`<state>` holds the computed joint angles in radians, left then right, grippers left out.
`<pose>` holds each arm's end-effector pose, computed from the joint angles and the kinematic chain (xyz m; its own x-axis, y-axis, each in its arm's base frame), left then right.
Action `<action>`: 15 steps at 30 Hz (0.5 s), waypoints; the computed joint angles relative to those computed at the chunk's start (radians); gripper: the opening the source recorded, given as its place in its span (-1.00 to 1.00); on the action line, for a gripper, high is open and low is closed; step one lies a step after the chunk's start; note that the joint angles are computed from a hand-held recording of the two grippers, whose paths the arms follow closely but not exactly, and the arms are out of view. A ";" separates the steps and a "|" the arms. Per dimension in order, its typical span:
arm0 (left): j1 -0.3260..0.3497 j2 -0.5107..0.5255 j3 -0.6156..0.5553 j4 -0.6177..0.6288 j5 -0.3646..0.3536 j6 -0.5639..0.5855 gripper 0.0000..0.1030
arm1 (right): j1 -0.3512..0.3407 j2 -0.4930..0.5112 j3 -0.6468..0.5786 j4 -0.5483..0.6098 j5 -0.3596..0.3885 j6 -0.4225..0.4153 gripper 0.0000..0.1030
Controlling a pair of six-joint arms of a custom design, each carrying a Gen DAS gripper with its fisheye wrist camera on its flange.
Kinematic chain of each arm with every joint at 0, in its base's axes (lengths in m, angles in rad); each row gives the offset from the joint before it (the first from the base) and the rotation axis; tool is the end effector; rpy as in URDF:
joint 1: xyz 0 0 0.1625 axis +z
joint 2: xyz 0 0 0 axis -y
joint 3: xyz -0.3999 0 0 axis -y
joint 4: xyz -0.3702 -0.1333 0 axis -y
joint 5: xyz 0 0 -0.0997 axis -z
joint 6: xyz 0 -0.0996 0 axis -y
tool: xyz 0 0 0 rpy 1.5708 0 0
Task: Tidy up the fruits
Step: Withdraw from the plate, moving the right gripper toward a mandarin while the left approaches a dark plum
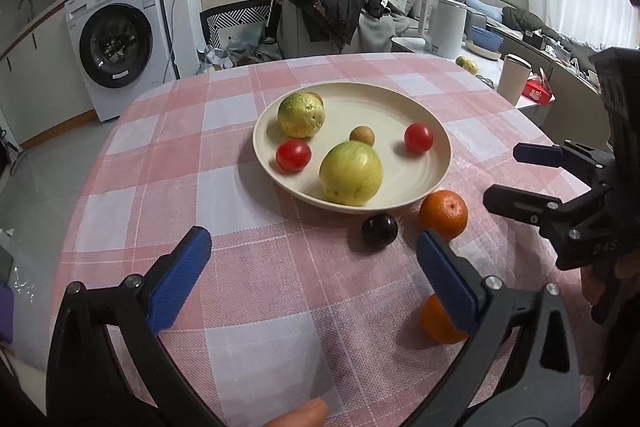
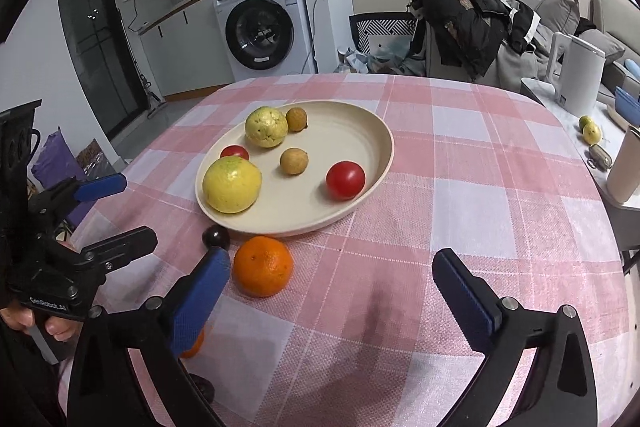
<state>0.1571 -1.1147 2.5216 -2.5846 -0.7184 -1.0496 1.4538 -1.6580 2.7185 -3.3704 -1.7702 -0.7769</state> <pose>-0.2672 -0.2532 0.0575 -0.7007 0.2208 -0.6785 0.6120 0.6748 -0.4124 0.0795 -0.2967 0.2329 -0.7436 -0.3385 0.5767 -0.6100 0.6965 -0.3777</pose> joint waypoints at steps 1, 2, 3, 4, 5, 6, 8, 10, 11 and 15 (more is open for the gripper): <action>0.002 0.002 0.000 0.000 -0.003 -0.001 0.98 | 0.001 -0.002 -0.001 0.012 -0.002 0.000 1.00; 0.006 0.006 -0.001 -0.009 -0.006 0.004 0.98 | 0.003 0.001 -0.001 0.015 -0.004 -0.001 1.00; 0.011 0.008 -0.001 -0.017 -0.010 0.011 0.98 | 0.007 0.010 -0.003 0.015 -0.013 0.001 1.00; 0.014 0.012 -0.001 -0.026 -0.014 0.018 0.98 | 0.009 0.016 -0.005 0.016 -0.017 0.001 1.00; 0.022 0.015 -0.003 -0.036 -0.015 0.028 0.98 | 0.011 0.022 -0.006 0.021 -0.023 -0.001 1.00; 0.024 0.019 -0.003 -0.043 -0.017 0.033 0.98 | 0.015 0.029 -0.008 0.025 -0.030 -0.002 1.00; 0.030 0.028 -0.004 -0.050 -0.022 0.038 0.98 | 0.023 0.050 -0.008 0.018 -0.049 -0.007 1.00; 0.037 0.033 -0.005 -0.057 -0.027 0.042 0.98 | 0.030 0.073 -0.010 0.011 -0.065 -0.012 1.00; 0.042 0.037 -0.005 -0.065 -0.030 0.045 0.98 | 0.034 0.084 -0.010 0.005 -0.073 -0.014 1.00; 0.053 0.043 -0.008 -0.072 -0.032 0.053 0.98 | 0.046 0.128 -0.013 -0.015 -0.105 -0.021 1.00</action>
